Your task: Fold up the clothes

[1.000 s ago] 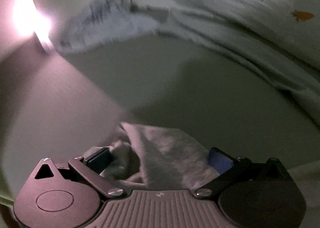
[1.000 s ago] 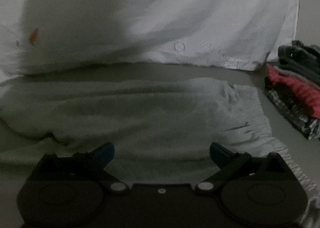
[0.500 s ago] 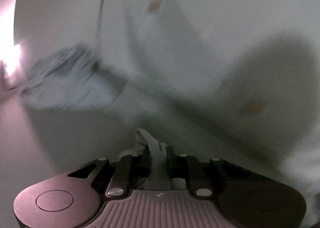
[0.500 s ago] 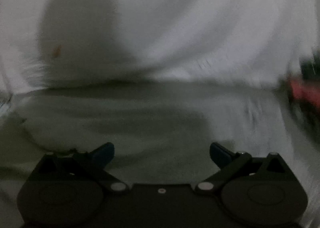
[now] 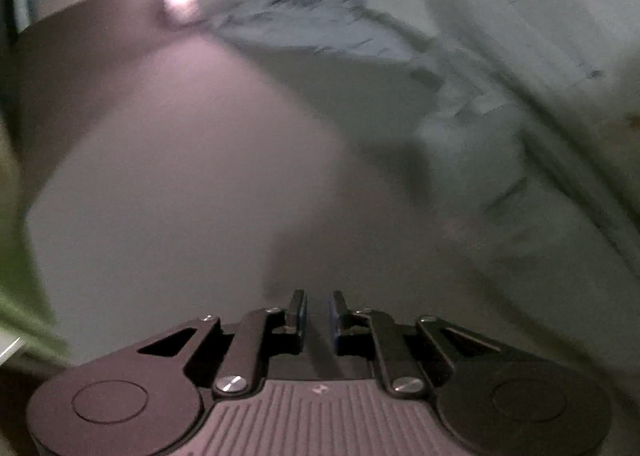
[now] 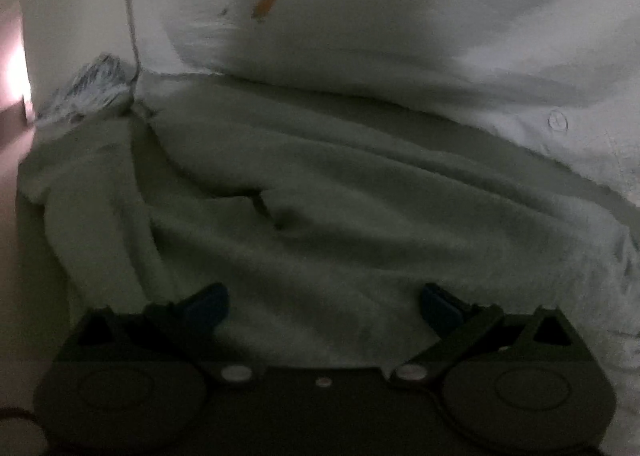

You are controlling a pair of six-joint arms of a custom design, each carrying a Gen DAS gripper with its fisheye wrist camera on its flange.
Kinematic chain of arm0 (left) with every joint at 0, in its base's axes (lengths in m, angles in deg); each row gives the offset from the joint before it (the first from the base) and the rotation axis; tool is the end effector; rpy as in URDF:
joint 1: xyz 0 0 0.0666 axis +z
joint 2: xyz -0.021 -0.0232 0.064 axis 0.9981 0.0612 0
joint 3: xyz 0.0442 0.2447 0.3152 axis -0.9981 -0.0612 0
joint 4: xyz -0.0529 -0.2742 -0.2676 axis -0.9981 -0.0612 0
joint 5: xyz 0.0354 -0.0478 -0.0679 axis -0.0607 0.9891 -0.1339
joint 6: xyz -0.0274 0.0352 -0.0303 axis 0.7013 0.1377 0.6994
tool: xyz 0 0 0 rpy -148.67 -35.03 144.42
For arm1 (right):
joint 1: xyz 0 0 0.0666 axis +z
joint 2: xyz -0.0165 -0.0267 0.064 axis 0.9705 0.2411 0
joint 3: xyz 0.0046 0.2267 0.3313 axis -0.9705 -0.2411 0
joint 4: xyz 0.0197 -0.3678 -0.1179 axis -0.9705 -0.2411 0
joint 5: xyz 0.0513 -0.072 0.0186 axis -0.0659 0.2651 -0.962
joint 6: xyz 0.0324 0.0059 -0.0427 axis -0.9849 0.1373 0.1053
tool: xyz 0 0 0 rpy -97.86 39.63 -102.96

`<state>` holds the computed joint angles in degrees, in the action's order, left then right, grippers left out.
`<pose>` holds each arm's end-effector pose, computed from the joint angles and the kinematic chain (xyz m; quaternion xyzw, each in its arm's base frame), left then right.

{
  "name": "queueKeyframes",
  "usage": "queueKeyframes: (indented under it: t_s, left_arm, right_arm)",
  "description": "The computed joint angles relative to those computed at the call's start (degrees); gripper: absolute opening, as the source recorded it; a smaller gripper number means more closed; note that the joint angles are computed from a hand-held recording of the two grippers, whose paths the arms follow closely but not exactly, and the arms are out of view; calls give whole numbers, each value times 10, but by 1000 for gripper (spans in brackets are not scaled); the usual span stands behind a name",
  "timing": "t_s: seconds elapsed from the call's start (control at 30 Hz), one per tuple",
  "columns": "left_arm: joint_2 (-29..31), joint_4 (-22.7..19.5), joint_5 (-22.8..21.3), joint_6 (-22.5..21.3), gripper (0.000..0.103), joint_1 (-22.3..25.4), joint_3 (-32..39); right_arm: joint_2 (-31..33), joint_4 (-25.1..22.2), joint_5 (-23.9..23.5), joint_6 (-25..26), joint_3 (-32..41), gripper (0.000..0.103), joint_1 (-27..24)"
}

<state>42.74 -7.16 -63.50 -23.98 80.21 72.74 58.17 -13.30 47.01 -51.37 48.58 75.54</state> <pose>0.4792 -0.0419 0.3366 -0.3184 0.8985 0.0390 0.2997 0.6087 0.0065 0.2475 -0.1756 0.8732 0.1063 0.4419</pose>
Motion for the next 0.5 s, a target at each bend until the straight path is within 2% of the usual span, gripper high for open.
queueKeyframes:
  t_s: [0.03, 0.07, 0.1, 0.17, 0.23, 0.3, 0.4, 0.5]
  left_arm:
    - [-4, 9, -2, 4, 23, -1, -1]
    - [0, 23, -2, -5, 40, -2, 6]
    - [13, 39, -7, -27, 49, -4, 21]
    - [41, 72, -15, -71, 86, -7, 52]
    - [71, 106, -18, -116, 92, -8, 84]
    - [123, 134, -10, -162, 93, -1, 127]
    - [222, 101, -3, -204, 95, 14, 240]
    - [301, 46, 3, -218, 95, 32, 346]
  right_arm:
    - [1, -2, 3, -1, 2, 103, 2]
    - [2, -2, 6, -1, 4, 103, 4]
    - [4, -2, 7, -3, 7, 103, 6]
    - [4, -3, 9, -6, 8, 103, 8]
    - [6, -5, 8, -6, 12, 103, 6]
    - [9, -6, 6, -6, 13, 103, 2]
    - [9, -4, 6, -7, 12, 103, 1]
    - [7, -4, 6, -7, 10, 103, 1]
